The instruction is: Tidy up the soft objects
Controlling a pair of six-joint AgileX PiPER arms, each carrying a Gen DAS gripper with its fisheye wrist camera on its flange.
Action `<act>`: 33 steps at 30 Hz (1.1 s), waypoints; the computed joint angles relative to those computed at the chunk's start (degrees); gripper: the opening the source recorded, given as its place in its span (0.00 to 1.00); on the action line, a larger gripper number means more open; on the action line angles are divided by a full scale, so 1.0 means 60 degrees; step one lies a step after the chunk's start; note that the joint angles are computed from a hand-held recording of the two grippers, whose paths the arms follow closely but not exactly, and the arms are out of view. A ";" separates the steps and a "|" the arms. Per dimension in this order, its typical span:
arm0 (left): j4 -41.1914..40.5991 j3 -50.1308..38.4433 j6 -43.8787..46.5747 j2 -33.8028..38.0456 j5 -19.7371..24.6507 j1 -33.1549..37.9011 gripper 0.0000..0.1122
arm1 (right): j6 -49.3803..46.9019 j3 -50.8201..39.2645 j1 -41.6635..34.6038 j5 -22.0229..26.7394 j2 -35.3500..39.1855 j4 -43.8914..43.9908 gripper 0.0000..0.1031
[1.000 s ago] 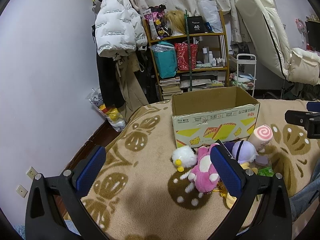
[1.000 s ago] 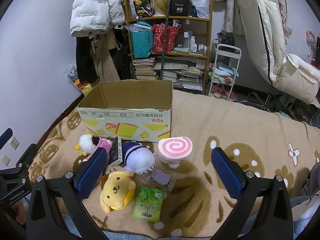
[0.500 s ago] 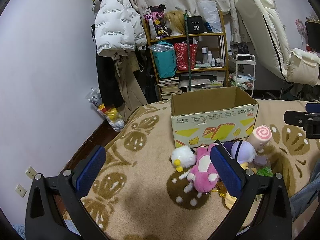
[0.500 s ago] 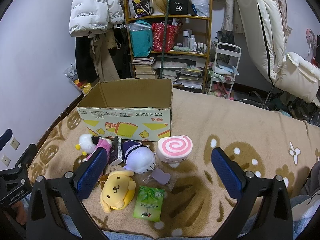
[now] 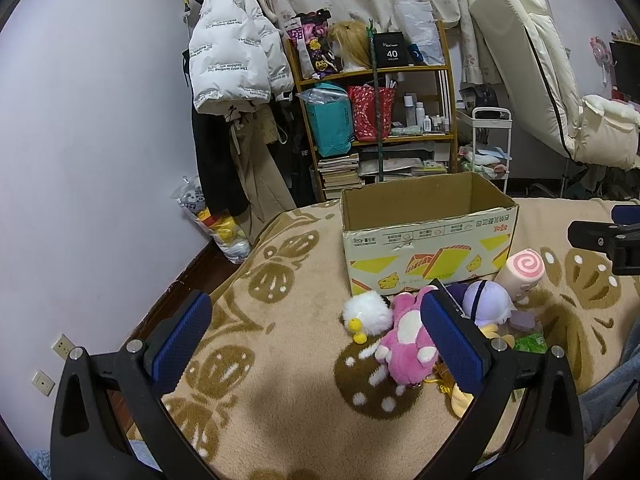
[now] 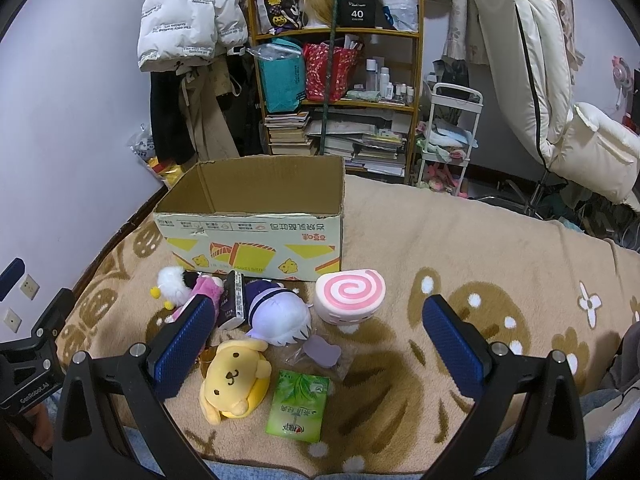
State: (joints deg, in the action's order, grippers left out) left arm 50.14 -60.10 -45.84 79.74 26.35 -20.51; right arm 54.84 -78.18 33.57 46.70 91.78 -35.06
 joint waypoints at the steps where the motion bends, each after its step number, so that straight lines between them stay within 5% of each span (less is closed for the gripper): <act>1: 0.0040 0.0016 -0.0046 -0.0013 0.0024 -0.0026 0.91 | 0.0003 -0.0004 0.0008 0.0003 0.0003 -0.0001 1.00; 23: -0.0040 0.0002 0.0164 0.0077 0.0086 -0.0060 0.91 | 0.0074 0.0178 -0.0009 -0.0048 -0.0014 0.0076 1.00; 33: -0.0762 -0.0327 0.1155 0.0527 0.0298 -0.0358 0.91 | -0.1147 -0.0331 -0.0517 0.0324 0.0358 0.1512 1.00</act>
